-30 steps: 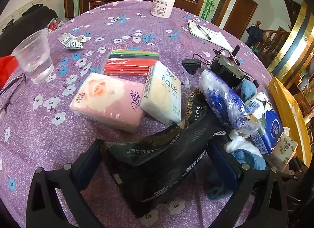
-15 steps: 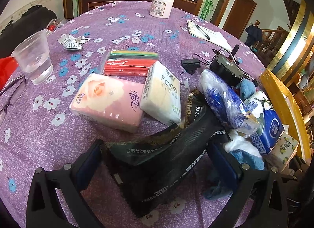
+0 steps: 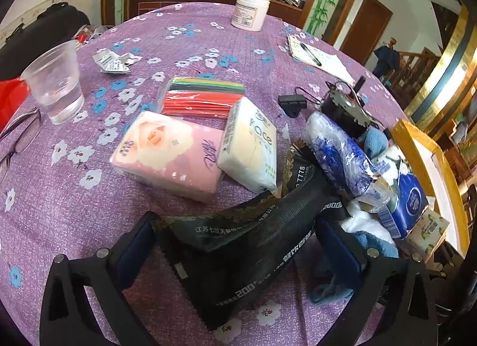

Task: Organize soft objects
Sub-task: 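Lift black wipe pack with left tool while right tool lifts lemon-print tissue pack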

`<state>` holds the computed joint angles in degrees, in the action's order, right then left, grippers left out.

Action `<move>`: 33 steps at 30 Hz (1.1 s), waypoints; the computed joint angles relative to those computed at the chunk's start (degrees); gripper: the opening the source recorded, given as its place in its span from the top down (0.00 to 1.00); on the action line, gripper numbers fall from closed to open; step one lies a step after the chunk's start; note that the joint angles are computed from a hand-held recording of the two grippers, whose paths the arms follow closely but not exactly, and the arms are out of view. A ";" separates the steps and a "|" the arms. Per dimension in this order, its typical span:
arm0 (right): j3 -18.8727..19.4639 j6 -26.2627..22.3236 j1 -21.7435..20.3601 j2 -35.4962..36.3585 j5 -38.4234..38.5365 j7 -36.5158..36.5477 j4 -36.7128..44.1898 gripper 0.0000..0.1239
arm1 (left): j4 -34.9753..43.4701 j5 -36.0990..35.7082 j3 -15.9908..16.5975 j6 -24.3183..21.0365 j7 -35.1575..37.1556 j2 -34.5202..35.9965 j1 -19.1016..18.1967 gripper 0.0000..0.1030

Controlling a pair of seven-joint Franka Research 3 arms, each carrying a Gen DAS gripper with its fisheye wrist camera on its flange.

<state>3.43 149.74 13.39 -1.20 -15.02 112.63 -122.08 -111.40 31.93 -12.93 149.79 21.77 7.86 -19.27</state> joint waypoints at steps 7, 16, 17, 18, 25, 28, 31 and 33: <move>-0.53 0.69 0.06 0.23 9.37 -13.14 0.30 0.17 | -3.70 5.99 1.09 5.33 -7.72 -2.65 0.31 0.00; -8.85 3.54 5.85 -17.17 55.27 -58.33 -11.99 0.18 | -3.92 15.08 0.23 4.21 -14.45 -4.09 0.72 0.00; -10.16 3.85 6.40 -19.42 59.35 -62.61 -13.37 0.18 | -4.11 15.86 0.24 4.51 -15.19 -4.28 0.81 0.00; -10.96 4.18 6.60 -21.14 62.48 -65.55 -14.63 0.18 | -4.27 16.80 0.25 4.49 -16.25 -4.47 0.87 0.00; -9.59 3.01 3.95 -22.65 63.68 -68.30 -17.22 0.61 | -6.90 21.52 0.38 7.45 -23.71 -6.54 2.23 0.00; -7.50 4.36 2.05 -22.35 61.14 -66.41 -17.91 0.61 | -9.33 26.08 0.36 10.67 -29.74 -8.46 3.42 0.00; -9.15 6.36 3.96 -23.77 64.38 -70.17 -19.36 0.61 | -12.07 22.96 0.26 15.63 -27.16 -10.01 4.72 0.00; -10.83 8.40 5.95 -25.21 68.51 -74.93 -20.64 0.61 | -13.39 17.89 -0.10 16.86 -19.77 -10.95 4.85 0.00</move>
